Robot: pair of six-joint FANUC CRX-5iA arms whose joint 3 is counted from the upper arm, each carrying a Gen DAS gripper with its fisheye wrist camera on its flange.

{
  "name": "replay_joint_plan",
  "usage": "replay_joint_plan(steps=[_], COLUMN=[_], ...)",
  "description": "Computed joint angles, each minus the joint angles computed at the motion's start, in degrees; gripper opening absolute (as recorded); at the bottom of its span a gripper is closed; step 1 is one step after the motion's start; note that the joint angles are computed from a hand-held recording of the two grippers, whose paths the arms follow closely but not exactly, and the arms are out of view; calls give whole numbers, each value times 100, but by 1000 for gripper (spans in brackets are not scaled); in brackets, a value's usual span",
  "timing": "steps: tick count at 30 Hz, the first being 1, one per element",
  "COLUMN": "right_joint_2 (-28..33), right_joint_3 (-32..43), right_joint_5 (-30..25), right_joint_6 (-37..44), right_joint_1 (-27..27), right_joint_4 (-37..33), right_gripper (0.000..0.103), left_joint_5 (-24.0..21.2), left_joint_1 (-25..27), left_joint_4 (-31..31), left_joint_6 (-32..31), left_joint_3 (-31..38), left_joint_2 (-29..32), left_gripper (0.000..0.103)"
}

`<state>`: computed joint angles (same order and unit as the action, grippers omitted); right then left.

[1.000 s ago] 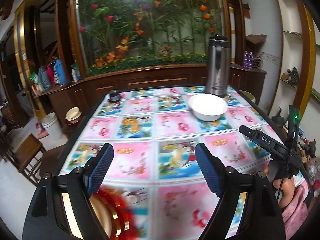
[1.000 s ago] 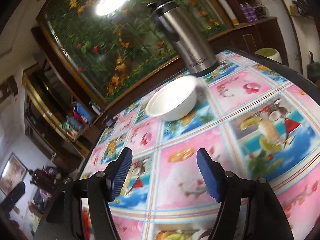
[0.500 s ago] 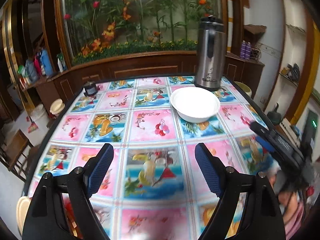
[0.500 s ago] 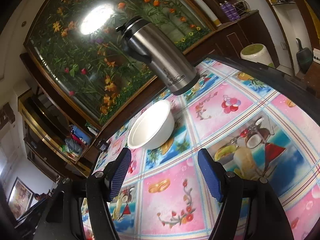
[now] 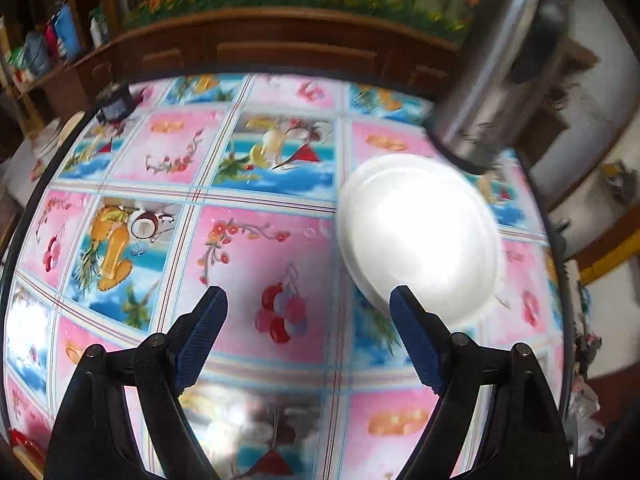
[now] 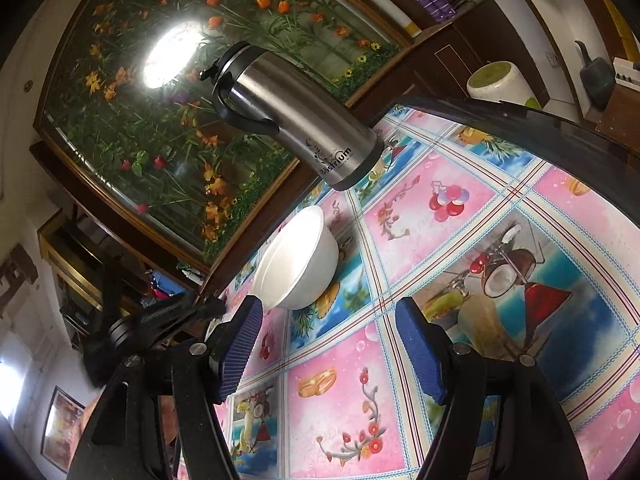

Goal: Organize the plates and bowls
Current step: 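Reach both grippers toward the white bowl beside the thermos, then close both grippers on opposite sides of the white bowl rim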

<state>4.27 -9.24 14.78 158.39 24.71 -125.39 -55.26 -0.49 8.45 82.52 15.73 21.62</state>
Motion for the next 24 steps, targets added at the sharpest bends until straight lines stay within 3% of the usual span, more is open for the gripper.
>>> replay_joint_plan(steps=[9,14,15,16,18,21,24], right_joint_2=[-7,41,42,52,63,58,42], right_joint_3=[-113,-76,-74,-63,-46,-35,-69], right_joint_5=[-276,-210,-200,-187,-140,-109,-238], right_joint_6=[89,441,463,477,472,254,68], right_joint_1=[-211,-243,-244,-244,-236,-202,-223], right_joint_4=[-300,-546,-561,-569,-553,-370,-244], right_gripper=[72,72,72,72,72,72,72], left_joint_5=[-589,-553,-541,-582,-725,-732,-679], left_joint_1=[-127,-215,-224,-230,-189,-208,-163], left_joint_4=[101,-74,-104,-118,53,14,237], left_joint_6=[306,152,134,127,44,-63,-288], left_joint_3=[753,701,692,723,728,622,405], left_joint_2=[701,670,663,684,726,648,526], left_gripper=[84,82,71,52,30,20,18])
